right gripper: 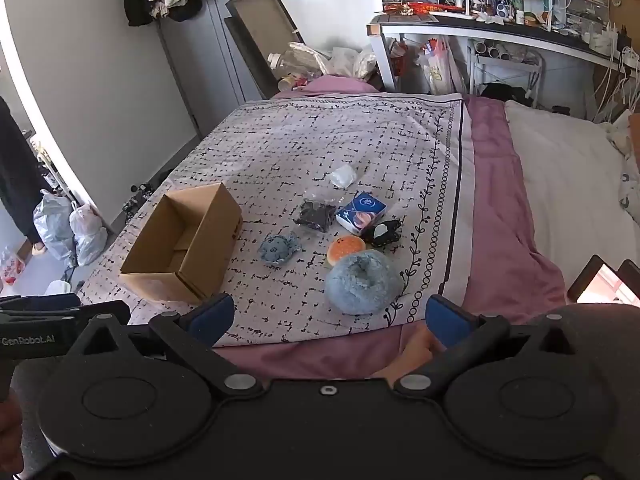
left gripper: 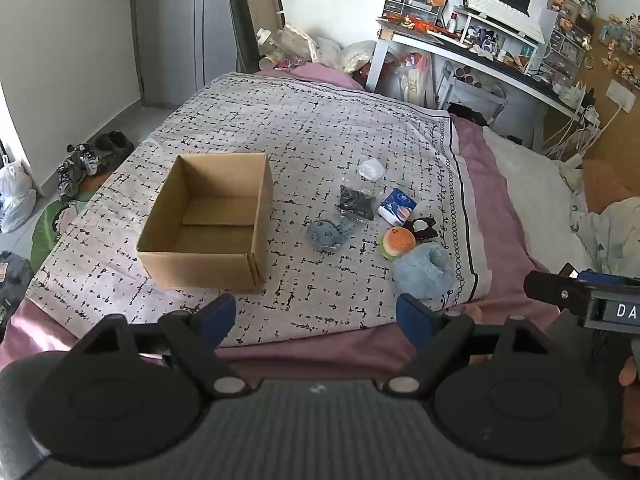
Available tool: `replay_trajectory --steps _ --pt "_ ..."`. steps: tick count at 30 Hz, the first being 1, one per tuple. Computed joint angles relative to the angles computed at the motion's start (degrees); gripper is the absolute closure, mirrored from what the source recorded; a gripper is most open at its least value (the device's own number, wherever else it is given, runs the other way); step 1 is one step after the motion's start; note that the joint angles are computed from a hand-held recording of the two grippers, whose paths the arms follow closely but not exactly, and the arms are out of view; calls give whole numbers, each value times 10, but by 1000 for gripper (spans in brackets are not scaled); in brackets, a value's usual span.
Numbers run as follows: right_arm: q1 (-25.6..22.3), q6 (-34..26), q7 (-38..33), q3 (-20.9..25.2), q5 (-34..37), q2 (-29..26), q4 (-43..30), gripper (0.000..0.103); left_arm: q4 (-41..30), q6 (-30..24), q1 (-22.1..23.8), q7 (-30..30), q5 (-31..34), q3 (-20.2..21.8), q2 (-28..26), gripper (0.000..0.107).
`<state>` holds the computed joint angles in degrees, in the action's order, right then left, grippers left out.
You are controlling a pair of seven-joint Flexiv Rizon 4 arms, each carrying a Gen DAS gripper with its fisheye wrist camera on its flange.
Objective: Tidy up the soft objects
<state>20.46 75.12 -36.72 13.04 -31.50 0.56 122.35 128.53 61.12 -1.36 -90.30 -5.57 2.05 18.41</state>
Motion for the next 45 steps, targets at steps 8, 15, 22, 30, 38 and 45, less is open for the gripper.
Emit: replay_trajectory --steps 8,15,22,30,38,45 --pt "0 -11 11 2 -5 4 -1 0 10 13 -8 10 -13 5 1 21" --pt "-1 -18 -3 2 1 7 -11 0 12 14 -6 11 -14 3 3 21" --pt "-8 4 15 1 -33 9 5 0 12 13 -6 13 -15 4 5 21" --pt "-9 6 20 1 -40 9 5 0 9 7 -3 12 -13 3 6 21" --pt "-9 7 20 1 -41 9 5 0 8 6 -3 13 -13 3 7 21" --pt "-7 8 20 2 -44 8 2 0 6 6 -1 11 -10 3 9 21"
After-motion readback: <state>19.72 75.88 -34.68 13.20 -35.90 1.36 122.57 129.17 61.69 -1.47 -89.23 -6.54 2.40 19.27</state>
